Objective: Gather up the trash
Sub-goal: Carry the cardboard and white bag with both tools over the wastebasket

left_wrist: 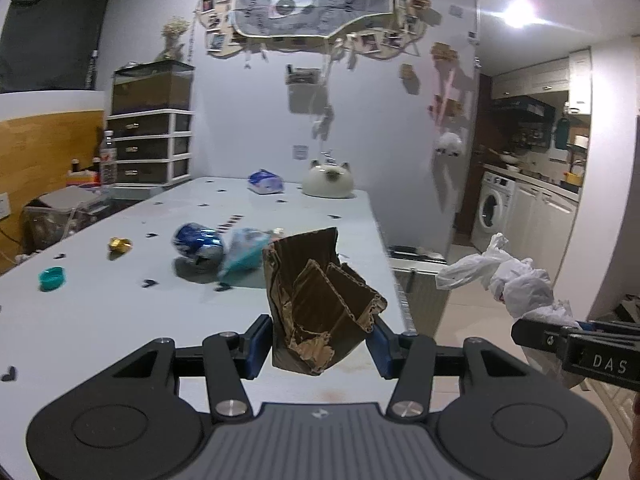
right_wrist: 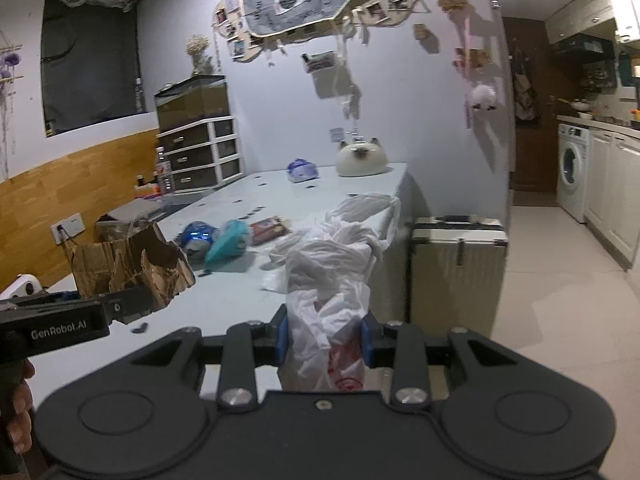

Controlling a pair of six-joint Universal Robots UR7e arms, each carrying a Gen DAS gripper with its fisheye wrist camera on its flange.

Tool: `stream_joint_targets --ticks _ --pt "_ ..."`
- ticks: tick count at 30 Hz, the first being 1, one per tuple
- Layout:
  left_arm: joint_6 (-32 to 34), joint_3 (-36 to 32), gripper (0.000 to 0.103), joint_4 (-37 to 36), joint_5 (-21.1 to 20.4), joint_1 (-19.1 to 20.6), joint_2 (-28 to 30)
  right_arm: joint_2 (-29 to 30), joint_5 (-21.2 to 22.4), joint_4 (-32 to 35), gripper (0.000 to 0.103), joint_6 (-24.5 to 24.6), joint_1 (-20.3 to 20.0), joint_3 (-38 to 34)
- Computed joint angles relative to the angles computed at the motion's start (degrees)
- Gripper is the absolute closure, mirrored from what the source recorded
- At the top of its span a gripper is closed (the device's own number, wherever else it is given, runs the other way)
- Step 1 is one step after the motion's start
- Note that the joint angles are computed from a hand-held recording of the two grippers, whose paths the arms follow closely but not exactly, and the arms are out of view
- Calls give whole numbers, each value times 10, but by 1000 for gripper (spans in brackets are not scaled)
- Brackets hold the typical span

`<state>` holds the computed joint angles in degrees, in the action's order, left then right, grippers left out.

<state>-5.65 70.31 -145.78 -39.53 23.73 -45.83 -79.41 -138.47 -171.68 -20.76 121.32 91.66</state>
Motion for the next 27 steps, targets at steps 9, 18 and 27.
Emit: stream_joint_targets --ticks 9,18,27 --pt "-6 -7 51 -2 -46 -17 36 -67 -40 -25 68 -7 -12 54" --pt "-9 -31 51 4 -100 -24 83 -123 -72 -41 68 -9 -37 98" --pt "-21 -75 51 41 -158 -14 147 -177 -67 -8 68 34 -102 141"
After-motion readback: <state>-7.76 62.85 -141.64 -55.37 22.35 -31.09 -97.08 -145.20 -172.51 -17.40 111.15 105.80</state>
